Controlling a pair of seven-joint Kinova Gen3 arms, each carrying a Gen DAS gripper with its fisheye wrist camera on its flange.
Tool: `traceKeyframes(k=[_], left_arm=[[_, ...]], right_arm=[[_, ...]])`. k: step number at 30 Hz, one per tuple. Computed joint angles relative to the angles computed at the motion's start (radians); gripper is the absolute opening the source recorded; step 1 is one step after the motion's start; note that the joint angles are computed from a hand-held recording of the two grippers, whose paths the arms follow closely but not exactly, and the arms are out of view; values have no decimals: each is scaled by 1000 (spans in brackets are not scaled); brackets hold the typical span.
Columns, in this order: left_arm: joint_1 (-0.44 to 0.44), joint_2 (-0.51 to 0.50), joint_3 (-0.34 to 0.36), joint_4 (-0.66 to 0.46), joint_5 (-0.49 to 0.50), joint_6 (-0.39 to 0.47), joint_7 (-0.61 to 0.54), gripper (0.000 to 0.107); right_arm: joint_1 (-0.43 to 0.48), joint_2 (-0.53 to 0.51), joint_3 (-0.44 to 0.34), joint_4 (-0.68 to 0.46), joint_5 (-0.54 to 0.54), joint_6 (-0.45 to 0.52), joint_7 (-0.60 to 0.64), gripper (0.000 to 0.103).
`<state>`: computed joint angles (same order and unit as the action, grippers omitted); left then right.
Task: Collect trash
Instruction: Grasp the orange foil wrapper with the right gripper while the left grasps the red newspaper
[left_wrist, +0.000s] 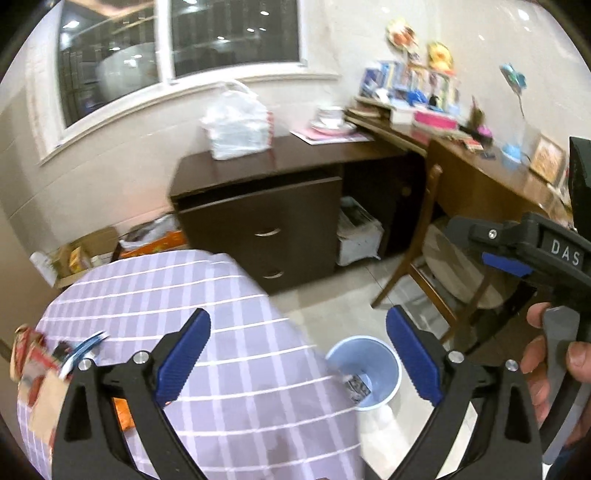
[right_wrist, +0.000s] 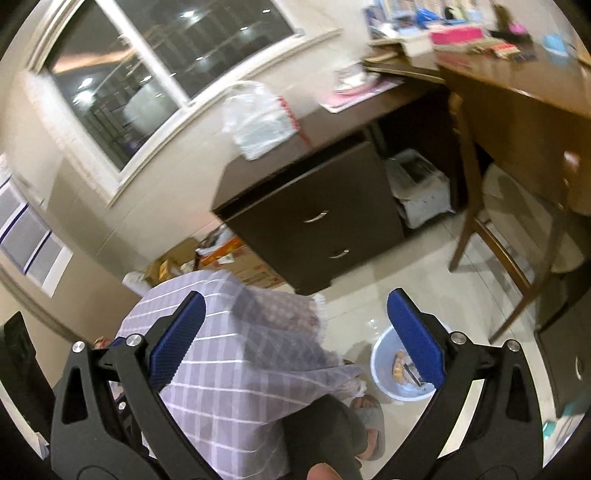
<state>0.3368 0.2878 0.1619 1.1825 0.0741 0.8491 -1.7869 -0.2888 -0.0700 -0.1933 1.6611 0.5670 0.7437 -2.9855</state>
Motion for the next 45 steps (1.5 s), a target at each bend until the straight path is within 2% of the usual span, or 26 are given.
traceKeyframes(k=[7, 14, 20, 23, 26, 31, 34, 39, 40, 42, 43, 45], left_arm=[[-135, -123, -26, 142, 108, -59, -66, 94], [-235, -208, -73, 250, 178, -121, -113, 94], [-318, -256, -118, 322, 282, -158, -193, 94], [-347, -271, -140, 357, 298, -182, -212, 94], [-377, -271, -161, 378, 307, -197, -218, 94], [-412, -230, -173, 378, 253, -221, -155, 94], [-440, -188, -169, 361, 269, -217, -153, 94], [-508, -125, -133, 319, 384, -161, -246, 94], [-515, -115, -127, 311, 401, -151, -260, 92], [-541, -88, -109, 278, 444, -100, -314, 73], [-551, -70, -100, 254, 466, -62, -335, 70], [-583, -41, -82, 226, 527, 3, -391, 54]], right_arm=[[-111, 98, -26, -171, 37, 78, 88, 97], [-230, 215, 11, -330, 3, 131, 223, 97], [-315, 289, 50, -429, -37, 166, 314, 97], [-345, 317, 74, -468, -61, 184, 351, 97], [-367, 349, 89, -505, -88, 206, 385, 97], [-386, 390, 106, -552, -133, 235, 443, 97], [-397, 415, 114, -582, -155, 256, 478, 97], [-398, 461, 119, -624, -206, 277, 548, 97], [-396, 473, 119, -636, -218, 280, 567, 97], [-397, 510, 116, -676, -240, 301, 620, 97], [-400, 520, 118, -683, -250, 303, 639, 97], [-402, 556, 114, -719, -273, 308, 694, 97]])
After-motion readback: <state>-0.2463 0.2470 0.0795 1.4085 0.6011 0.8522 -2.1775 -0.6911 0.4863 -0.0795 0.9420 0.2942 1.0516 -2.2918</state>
